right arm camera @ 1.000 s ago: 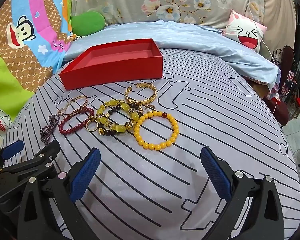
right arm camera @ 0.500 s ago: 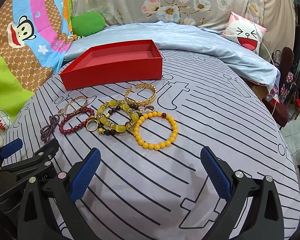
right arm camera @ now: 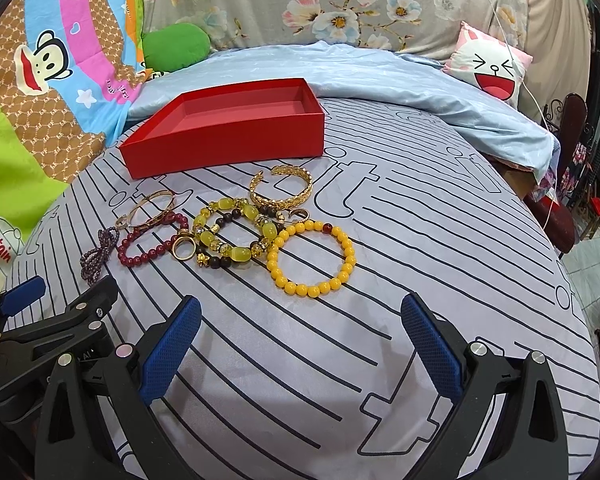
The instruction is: Organize jewelry
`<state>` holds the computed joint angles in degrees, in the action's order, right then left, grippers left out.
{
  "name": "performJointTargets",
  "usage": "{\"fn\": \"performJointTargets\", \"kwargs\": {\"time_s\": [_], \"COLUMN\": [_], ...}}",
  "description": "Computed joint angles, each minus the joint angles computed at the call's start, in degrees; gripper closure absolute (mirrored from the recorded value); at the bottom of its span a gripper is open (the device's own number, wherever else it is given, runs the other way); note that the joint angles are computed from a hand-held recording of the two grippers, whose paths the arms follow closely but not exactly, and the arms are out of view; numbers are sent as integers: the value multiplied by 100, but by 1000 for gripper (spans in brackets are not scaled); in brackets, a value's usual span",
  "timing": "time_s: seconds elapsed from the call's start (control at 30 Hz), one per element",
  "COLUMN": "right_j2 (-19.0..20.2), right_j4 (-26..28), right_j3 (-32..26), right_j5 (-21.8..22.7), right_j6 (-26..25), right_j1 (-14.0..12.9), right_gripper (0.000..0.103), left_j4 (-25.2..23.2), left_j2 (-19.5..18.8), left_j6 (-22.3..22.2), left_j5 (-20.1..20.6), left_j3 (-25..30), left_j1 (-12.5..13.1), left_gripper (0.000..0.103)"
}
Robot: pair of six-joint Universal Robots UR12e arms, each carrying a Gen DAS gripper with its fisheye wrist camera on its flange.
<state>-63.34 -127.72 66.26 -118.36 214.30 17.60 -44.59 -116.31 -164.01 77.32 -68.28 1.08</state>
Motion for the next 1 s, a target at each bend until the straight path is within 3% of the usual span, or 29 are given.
{"fn": "performJointTargets", "kwargs": {"time_s": [1.0], "right_j2": [-15], "right_j4": [27], "right_j3": [7], "right_j5": [-2], "right_j6": [14], "right_j1": [6], "right_gripper": [6], "left_j4": [-23], "left_j2": [2], "left_j6": [4], "left_j5": [-4], "left_j3": [-34], "left_j1": [-3], "left_gripper": [12]}}
